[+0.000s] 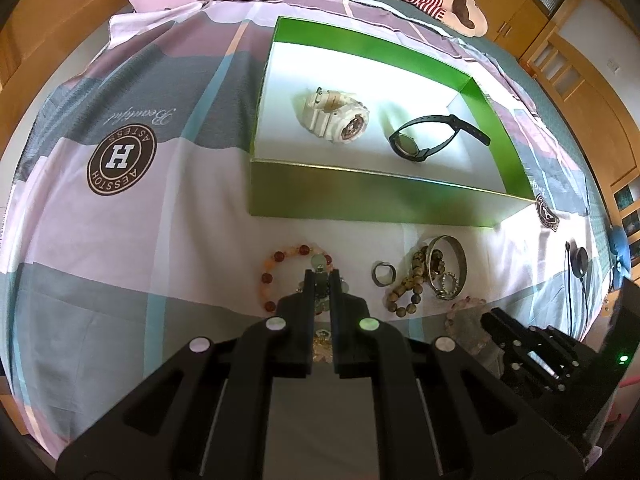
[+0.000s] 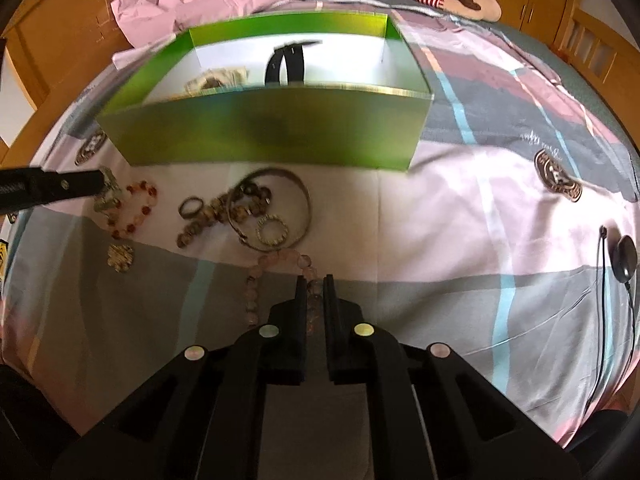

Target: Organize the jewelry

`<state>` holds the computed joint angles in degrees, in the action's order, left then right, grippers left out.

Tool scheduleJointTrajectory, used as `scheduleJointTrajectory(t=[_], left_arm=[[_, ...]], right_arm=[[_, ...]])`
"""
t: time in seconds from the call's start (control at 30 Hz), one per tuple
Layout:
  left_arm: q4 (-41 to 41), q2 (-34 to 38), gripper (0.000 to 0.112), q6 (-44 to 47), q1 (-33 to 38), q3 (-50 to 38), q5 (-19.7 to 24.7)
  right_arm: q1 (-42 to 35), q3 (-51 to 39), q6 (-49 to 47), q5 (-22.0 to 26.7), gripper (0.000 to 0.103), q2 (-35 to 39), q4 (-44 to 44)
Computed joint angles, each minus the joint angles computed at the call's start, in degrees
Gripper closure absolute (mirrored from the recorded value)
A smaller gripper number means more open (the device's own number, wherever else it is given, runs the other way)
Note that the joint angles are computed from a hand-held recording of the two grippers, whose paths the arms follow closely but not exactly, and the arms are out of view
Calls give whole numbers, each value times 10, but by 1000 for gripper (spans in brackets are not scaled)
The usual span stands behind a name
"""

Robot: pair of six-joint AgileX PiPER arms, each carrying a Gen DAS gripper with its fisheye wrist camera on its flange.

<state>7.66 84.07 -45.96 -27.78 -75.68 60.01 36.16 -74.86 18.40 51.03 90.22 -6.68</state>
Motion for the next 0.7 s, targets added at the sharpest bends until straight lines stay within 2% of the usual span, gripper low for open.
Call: scheduleJointTrajectory(t=[0.7], left_arm=[[24, -3, 105, -13, -14, -6, 10]], right_arm=[[19, -26, 16, 3, 95, -22, -19]])
